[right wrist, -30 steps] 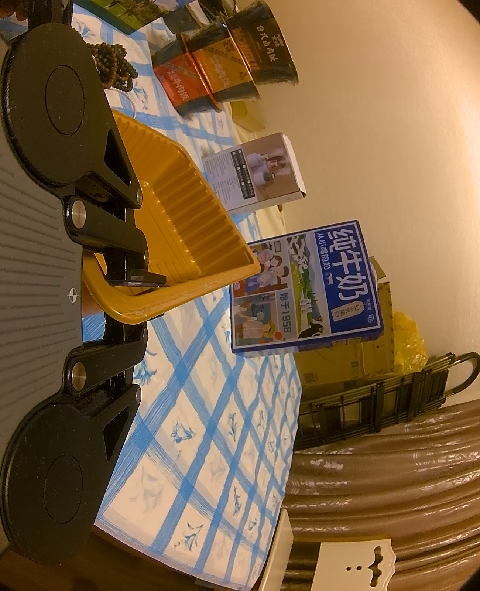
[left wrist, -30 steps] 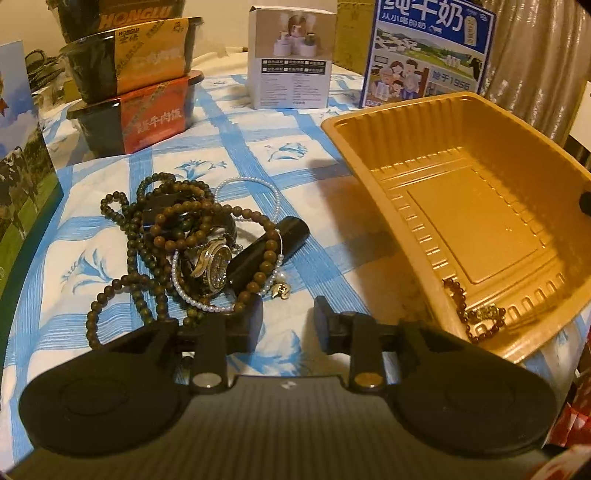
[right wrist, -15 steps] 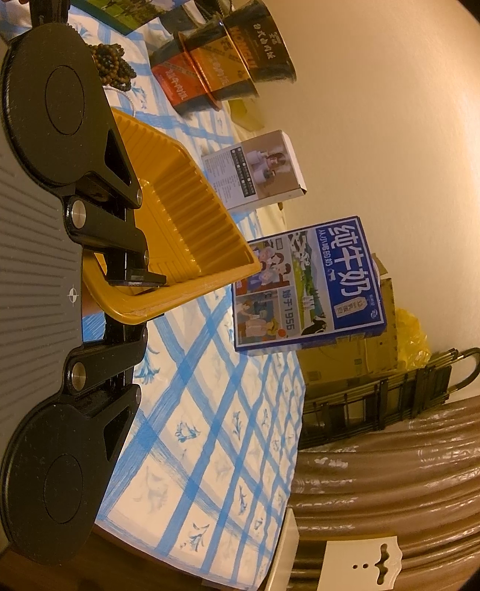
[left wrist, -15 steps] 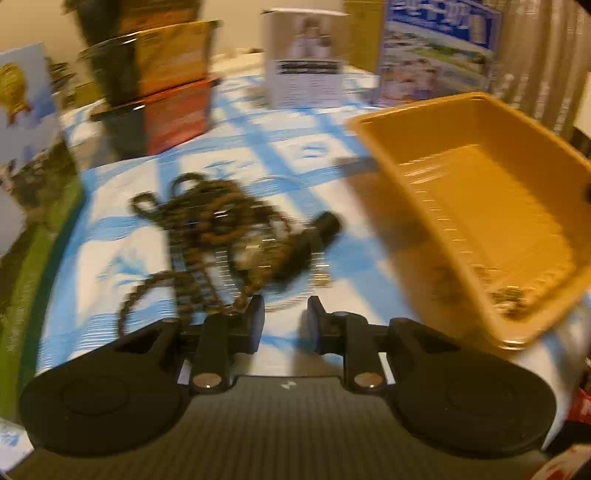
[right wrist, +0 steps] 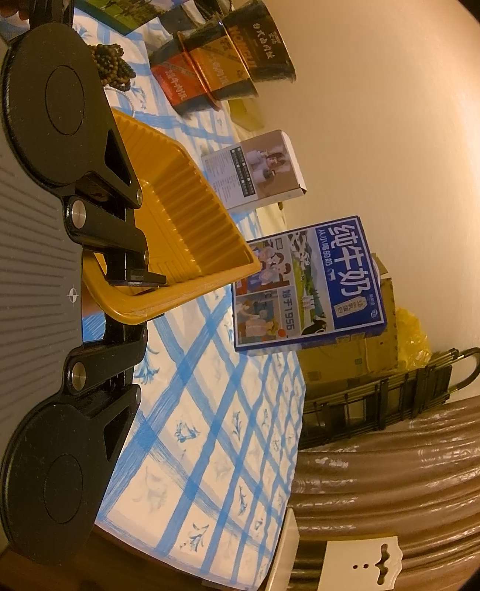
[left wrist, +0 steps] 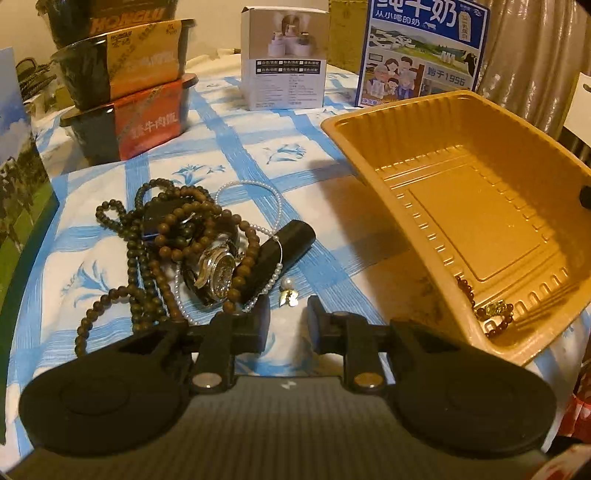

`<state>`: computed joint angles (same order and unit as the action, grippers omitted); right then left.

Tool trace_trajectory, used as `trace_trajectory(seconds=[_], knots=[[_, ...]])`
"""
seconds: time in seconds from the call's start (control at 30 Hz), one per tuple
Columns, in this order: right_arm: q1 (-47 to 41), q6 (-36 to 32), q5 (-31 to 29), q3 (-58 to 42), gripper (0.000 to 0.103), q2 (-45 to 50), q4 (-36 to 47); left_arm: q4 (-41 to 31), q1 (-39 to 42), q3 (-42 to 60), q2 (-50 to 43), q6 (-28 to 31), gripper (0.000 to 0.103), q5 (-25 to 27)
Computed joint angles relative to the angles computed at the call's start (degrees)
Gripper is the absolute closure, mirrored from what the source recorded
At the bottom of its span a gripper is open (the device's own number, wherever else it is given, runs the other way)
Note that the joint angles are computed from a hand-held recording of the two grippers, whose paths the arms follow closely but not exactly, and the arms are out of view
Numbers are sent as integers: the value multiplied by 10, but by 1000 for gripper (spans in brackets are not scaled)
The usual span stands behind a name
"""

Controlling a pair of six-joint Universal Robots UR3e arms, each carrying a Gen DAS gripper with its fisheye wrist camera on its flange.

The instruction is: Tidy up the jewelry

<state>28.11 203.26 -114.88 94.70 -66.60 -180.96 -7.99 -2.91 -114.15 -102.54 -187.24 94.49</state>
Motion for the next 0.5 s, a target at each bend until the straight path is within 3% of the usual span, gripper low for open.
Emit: trace_trajectory(seconds=[0.2, 0.37, 0.5], knots=[[0, 0, 0, 0, 93, 0, 0, 15, -3, 23, -30, 13, 82, 2], [0, 0, 0, -1, 93, 0, 1, 23, -6, 23, -35, 20, 94, 7], [0, 1, 0, 0, 93, -1, 3, 28, -7, 16, -29, 25, 94, 6]])
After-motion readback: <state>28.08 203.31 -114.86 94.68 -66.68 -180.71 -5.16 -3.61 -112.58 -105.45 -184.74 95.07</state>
